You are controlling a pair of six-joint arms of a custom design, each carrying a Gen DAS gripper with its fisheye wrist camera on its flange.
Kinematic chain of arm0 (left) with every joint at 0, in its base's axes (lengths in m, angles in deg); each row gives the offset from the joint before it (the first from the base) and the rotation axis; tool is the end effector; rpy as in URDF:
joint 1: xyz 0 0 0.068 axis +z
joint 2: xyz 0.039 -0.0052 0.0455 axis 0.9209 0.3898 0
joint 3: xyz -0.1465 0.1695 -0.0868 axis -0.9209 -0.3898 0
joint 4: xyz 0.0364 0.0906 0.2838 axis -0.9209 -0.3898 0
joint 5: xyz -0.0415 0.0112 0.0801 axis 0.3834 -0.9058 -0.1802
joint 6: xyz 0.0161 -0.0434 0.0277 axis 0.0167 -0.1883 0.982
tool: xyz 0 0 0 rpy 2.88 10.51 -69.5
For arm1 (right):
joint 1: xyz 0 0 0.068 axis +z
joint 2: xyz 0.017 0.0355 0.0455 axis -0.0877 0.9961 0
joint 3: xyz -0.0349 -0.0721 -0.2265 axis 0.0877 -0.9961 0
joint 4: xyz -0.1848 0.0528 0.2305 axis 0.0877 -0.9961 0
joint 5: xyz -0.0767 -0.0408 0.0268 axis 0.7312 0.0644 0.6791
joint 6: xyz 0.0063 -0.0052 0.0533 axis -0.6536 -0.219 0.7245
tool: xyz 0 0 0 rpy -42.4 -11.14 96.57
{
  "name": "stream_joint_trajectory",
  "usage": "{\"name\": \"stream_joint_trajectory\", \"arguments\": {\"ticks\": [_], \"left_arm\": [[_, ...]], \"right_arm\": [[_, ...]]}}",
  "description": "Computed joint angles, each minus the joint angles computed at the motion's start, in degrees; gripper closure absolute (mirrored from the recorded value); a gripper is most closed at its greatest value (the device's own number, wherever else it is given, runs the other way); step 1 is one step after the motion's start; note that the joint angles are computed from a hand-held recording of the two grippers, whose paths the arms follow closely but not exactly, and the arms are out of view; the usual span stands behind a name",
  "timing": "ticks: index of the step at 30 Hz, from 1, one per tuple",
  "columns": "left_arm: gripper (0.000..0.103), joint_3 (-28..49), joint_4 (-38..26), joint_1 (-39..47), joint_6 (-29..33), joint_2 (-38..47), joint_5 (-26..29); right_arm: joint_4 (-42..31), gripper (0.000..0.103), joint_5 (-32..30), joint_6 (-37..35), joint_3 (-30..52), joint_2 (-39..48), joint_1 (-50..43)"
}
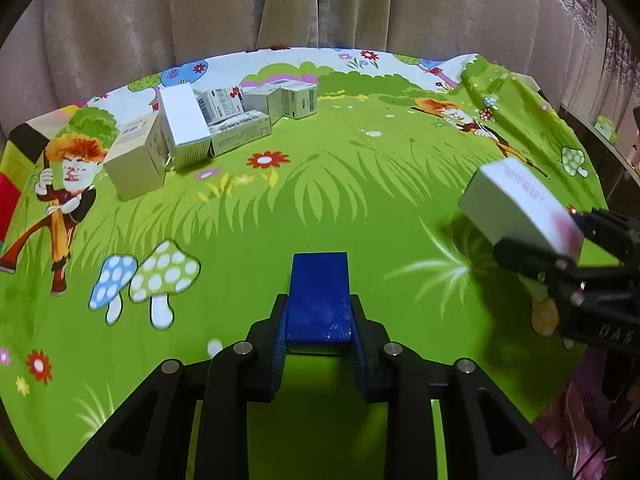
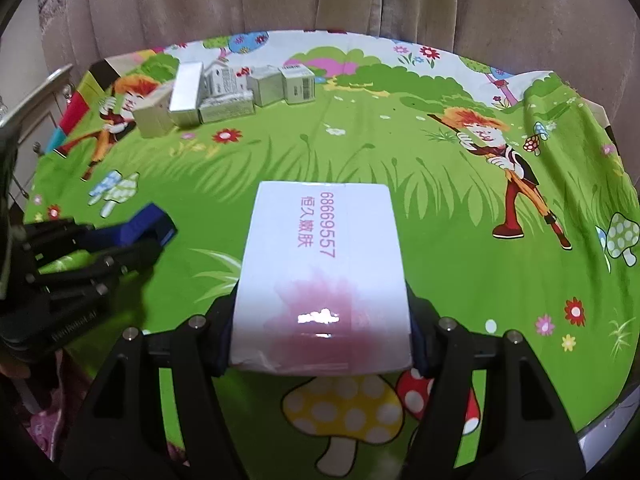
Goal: Organize rigid objects
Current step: 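Carry the blue block with the left gripper while the right carries the pink-printed box to the storage box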
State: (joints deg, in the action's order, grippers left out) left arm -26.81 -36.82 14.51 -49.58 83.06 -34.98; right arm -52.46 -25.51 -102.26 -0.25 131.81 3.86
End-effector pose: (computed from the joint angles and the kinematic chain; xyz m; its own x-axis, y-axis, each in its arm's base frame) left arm 0.1603 -0.1785 0.1872 -0.7793 -0.0854 -0.6207 -0.1017 0.9948 -0.0092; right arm 0.2326 0.0465 0.1890 -0.6326 -0.4103 -0.6569 -0.5513 0.8343 0.0098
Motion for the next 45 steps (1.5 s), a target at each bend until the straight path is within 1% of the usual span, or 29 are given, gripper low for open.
{"name": "stream_joint_trajectory", "arguments": {"ticks": [5, 10, 15, 19, 27, 31, 34, 42, 45], "left_arm": [[0.074, -0.03, -1.66, -2.68, -3.00, -0.61, -0.05], [0.074, 2.35, -2.90, -5.36, -3.67, 1.31, -1.10], [0.074, 6.06, -3.80, -7.84, -3.41, 4.56, -2.23], [0.074, 9.26, -4.27, -9.75, -2.98, 7.49, -2.91], [0.074, 16.47, -4.71, -13.39, -0.65, 13.42, -3.83], [0.074, 19.72, -3.63, -14.62, 1.17, 15.95, -2.87], [0.074, 23.34, -3.20, -15.57, 2.94, 19.51, -2.19], [0.074, 34.92, -1.90, -18.14, 9.71, 30.71, -0.22], [0.074, 40.02, -2.34, -19.10, 12.77, 35.59, 0.65]], "right_arm": [[-3.83, 0.034, -2.19, -1.19, -1.37, -5.03, -1.93], [-8.73, 0.034, -3.65, -4.10, -2.57, -10.65, -4.59], [-13.03, 0.034, -7.05, -8.11, -2.90, -14.73, -10.78], [-16.13, 0.034, -10.02, -12.00, -2.32, -15.54, -16.96], [-21.65, 0.034, -16.83, -21.01, 0.30, -13.82, -31.44], [-23.10, 0.034, -18.25, -25.05, 0.76, -13.49, -36.88], [-24.23, 0.034, -19.44, -28.62, 0.99, -12.51, -41.35], [-24.93, 0.034, -21.41, -36.51, 3.97, -3.97, -54.05], [-25.11, 0.034, -22.00, -39.09, 5.24, -0.66, -58.09]]}}
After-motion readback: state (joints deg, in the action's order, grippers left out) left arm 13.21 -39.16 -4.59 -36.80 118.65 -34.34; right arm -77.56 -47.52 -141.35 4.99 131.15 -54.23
